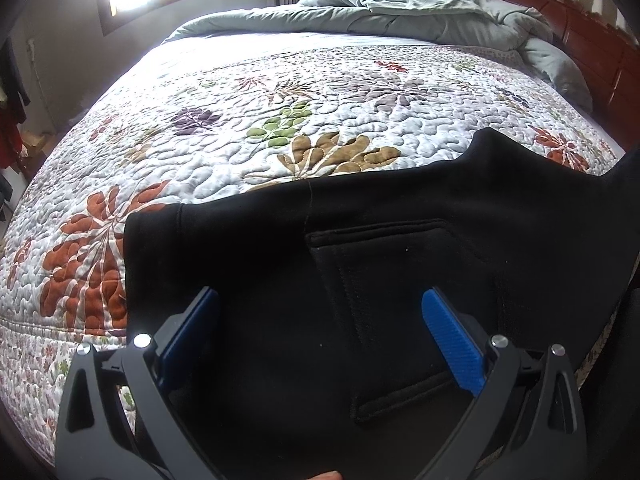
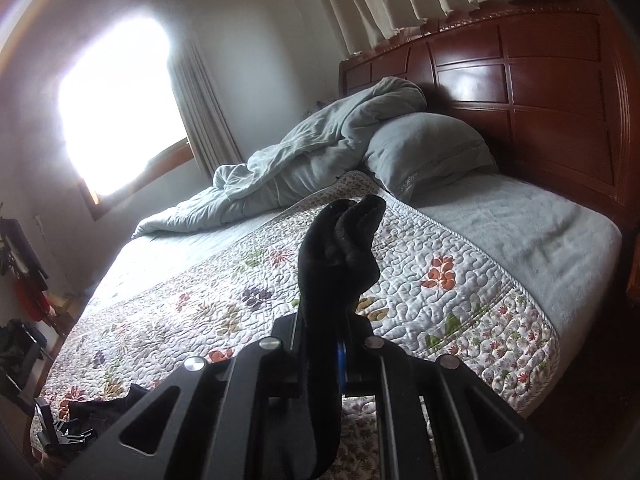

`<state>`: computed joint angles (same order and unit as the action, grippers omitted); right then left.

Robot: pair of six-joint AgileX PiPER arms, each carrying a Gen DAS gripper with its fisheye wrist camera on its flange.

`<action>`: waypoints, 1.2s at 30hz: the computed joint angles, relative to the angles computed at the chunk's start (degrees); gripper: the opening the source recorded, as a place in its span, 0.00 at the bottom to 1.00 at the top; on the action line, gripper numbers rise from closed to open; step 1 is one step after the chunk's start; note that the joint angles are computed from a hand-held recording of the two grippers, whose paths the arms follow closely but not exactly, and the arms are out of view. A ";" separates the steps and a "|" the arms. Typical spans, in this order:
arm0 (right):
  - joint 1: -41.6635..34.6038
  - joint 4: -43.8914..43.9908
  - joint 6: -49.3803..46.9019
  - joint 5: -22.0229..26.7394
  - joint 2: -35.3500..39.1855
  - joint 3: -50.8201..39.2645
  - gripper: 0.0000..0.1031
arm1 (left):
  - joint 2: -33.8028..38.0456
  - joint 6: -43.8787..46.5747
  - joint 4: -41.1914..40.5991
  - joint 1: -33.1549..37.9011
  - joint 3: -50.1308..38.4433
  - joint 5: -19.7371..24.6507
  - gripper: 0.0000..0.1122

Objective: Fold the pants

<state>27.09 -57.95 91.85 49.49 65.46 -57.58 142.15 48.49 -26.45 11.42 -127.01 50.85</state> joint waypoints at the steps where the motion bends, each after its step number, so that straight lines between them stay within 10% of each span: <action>1: -0.02 -0.21 -0.16 0.00 0.33 -0.15 0.10 | 0.00 0.00 0.00 0.00 0.00 0.00 0.89; 36: 13.01 -6.95 -8.80 11.08 11.95 -14.33 0.10 | 0.13 -0.63 1.98 -0.45 -0.35 0.09 0.89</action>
